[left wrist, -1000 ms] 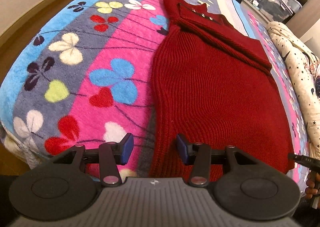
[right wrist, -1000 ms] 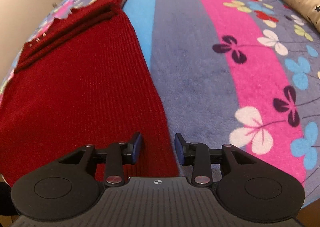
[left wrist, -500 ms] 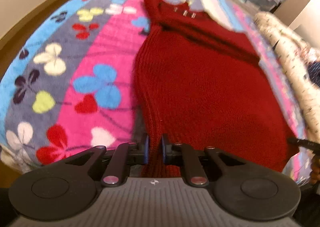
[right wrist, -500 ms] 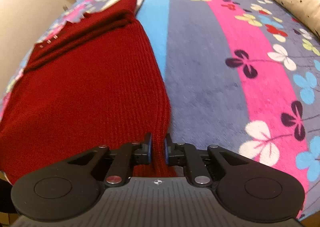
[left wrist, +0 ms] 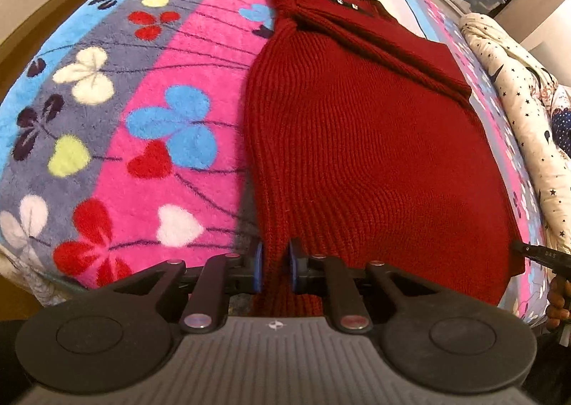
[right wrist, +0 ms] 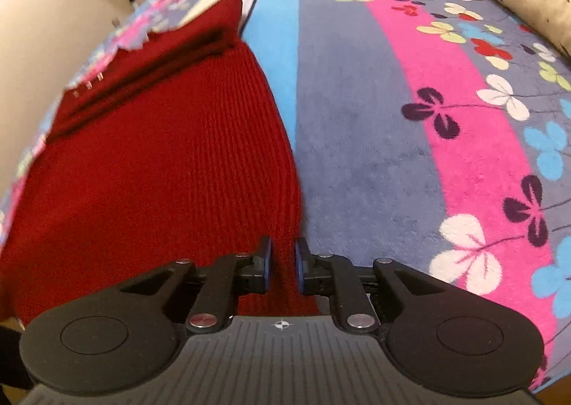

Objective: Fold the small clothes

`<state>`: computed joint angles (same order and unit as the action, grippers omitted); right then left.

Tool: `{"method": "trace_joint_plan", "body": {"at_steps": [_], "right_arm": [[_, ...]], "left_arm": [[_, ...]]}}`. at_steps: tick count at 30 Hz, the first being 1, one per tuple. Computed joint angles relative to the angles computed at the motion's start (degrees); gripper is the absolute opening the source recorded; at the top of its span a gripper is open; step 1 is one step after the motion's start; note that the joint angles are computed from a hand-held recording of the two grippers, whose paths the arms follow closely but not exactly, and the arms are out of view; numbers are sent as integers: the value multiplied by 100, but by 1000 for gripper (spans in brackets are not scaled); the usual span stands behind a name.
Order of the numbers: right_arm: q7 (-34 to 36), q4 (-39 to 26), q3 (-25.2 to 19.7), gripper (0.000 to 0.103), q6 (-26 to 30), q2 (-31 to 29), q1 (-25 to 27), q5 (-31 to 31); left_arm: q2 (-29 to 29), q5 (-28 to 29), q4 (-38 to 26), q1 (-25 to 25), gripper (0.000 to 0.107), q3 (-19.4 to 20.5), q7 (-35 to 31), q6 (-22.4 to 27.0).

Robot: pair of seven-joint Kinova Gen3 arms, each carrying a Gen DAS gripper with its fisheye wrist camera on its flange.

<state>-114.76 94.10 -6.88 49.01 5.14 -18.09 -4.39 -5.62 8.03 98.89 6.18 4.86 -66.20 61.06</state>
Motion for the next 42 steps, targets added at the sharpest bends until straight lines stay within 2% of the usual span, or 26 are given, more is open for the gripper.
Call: {"method": "trace_joint_plan", "body": {"at_steps": [2,6,7,10,13,15,20,24,26,32,34,36,38,40,42], "right_arm": [[-81,-66,-52,26,114,65,-7,95],[-269,-159,-850,26,226,140,578,434],[-281,-157,-933,27,222,136,630,476],[-283,-78,-823,11,95,54,458,546],[-65,102,-967,9,-216,-142,709,317],[92,203,-878,8,-453,-308,703,151],[786,504,-703,7,-1130,-923,993,-940],[1462,768,-621,6,-1642,-1623,1040,-1528],[1823,845,-298,5,-1650,-1913,834,-1980],[3162,1367,1116,5,-2078,-2885,-569,-3259],[3483,1425,1380,5,-2103,-2937,-691,-3621],[3472,1367,1370,5,-2047,-2752,-448,-3696],[3124,1108,1427,5,-1826,-2330,-283,-3587],[2659,799,1741,5,-1735,-1799,-539,-3248],[2193,589,2209,5,-1952,-1269,-1070,-2817]], "left_arm": [[16,13,-2,23,16,-19,-40,25],[22,-3,41,43,16,-6,-123,19],[13,-33,41,51,16,8,-119,15],[-53,-295,40,117,14,120,-56,-62],[-184,-700,37,261,13,296,-108,-210],[-255,-753,6,321,12,299,-252,-260],[-526,-432,-279,300,11,65,-890,-178],[-969,-87,-593,247,8,-145,-1385,8],[-1175,6,-804,196,6,-186,-1466,177],[-1791,863,-1067,195,6,-919,-1835,522],[-1746,937,-1091,115,6,-1021,-1884,587],[-1510,833,-1164,-22,6,-971,-1939,608],[-1174,876,-1215,-134,6,-1018,-2034,512],[-719,949,-1293,-244,6,-1055,-2121,297],[-188,1065,-1393,-659,6,-804,-2148,81]]}}
